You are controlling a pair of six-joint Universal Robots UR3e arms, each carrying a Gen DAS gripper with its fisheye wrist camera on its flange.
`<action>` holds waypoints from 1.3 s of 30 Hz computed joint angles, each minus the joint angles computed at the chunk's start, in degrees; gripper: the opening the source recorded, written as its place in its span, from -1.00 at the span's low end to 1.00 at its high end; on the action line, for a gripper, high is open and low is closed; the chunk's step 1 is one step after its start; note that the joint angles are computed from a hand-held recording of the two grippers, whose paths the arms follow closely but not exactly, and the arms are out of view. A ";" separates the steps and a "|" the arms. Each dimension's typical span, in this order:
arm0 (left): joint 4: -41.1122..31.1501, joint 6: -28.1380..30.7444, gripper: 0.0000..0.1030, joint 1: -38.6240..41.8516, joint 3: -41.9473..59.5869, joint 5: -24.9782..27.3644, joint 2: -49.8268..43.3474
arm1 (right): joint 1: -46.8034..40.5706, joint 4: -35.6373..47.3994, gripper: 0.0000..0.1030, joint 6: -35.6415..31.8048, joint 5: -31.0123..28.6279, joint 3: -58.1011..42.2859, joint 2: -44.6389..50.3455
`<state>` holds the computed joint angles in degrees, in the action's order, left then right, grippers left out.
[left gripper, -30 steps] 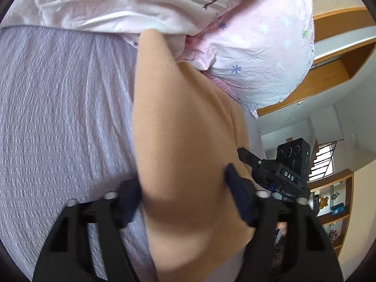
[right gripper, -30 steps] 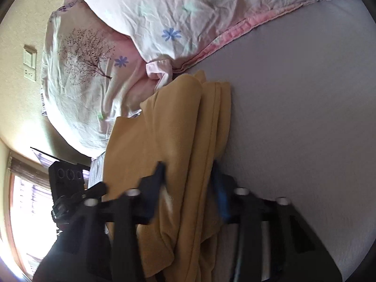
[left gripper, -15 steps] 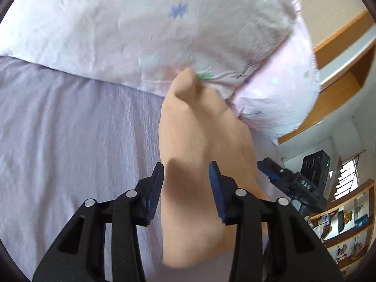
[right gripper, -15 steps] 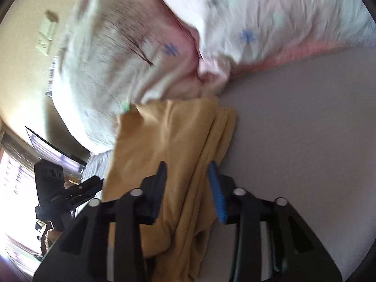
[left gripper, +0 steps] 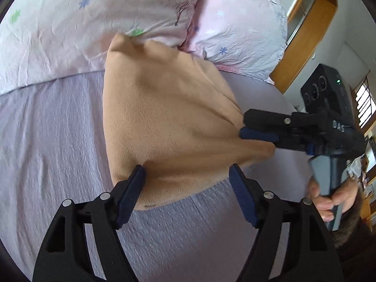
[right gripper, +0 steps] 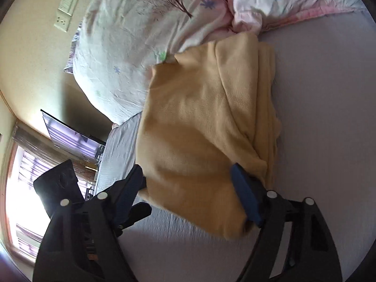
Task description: Fold small clothes
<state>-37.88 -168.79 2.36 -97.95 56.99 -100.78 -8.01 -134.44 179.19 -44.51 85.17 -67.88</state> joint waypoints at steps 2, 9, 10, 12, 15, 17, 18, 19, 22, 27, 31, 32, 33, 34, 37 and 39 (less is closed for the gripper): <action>1.57 0.52 0.67 1.22 -3.63 -1.39 3.09 | -0.29 -7.00 0.97 -0.80 -2.23 7.49 -6.98; 8.64 -3.53 0.97 -6.01 -7.92 22.19 5.58 | 12.72 -14.14 0.96 1.02 -37.94 15.76 -14.97; 7.74 -3.50 0.97 -6.20 -7.71 23.74 5.22 | 12.61 -14.48 0.96 0.23 -37.87 16.84 -14.87; 4.80 -4.56 0.97 -7.59 -4.96 26.91 2.73 | 14.25 -13.16 0.96 0.71 -39.33 15.19 -12.13; 3.00 -5.49 0.97 -8.56 -2.52 30.81 -0.05 | 15.47 -13.55 0.96 0.26 -42.04 15.44 -10.32; 3.21 -5.00 0.97 -6.98 -4.84 29.68 2.04 | 16.63 -13.49 0.96 0.31 -43.77 15.06 -9.47; 3.35 -4.97 0.97 -6.86 -5.02 29.61 2.15 | 16.91 -13.22 0.96 0.40 -44.17 14.75 -8.99; 3.70 -4.95 0.97 -6.85 -5.53 29.64 2.44 | 17.43 -13.07 0.96 0.82 -44.61 15.49 -9.48; 4.61 -4.34 0.97 -6.00 -8.03 29.04 4.20 | 17.19 -11.51 0.96 1.29 -44.72 14.91 -8.67; 4.96 -4.09 0.97 -5.75 -8.33 28.83 4.19 | 17.27 -11.52 0.97 1.60 -45.13 14.56 -8.61; 5.03 -4.11 0.97 -5.78 -8.38 28.83 4.18 | 17.26 -11.30 0.97 1.60 -45.11 14.33 -8.65; 5.06 -4.09 0.97 -5.76 -8.39 28.81 4.16 | 17.24 -11.28 0.97 1.55 -45.08 14.32 -8.64; 5.06 -4.09 0.97 -5.76 -8.39 28.81 4.16 | 17.22 -11.30 0.97 1.54 -45.07 14.37 -8.66; 5.11 -4.10 0.97 -5.77 -8.42 28.82 4.15 | 17.22 -11.29 0.97 1.51 -45.07 14.34 -8.64; 5.12 -4.19 0.97 -5.85 -8.46 28.88 4.18 | 17.24 -11.33 0.97 1.52 -45.08 14.41 -8.66; 5.14 -4.20 0.97 -5.86 -8.49 28.89 4.20 | 17.26 -11.38 0.97 1.55 -45.09 14.48 -8.69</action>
<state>-32.74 -172.99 -3.50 -106.45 85.88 -96.58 9.25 -145.83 180.75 -89.60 99.65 -76.57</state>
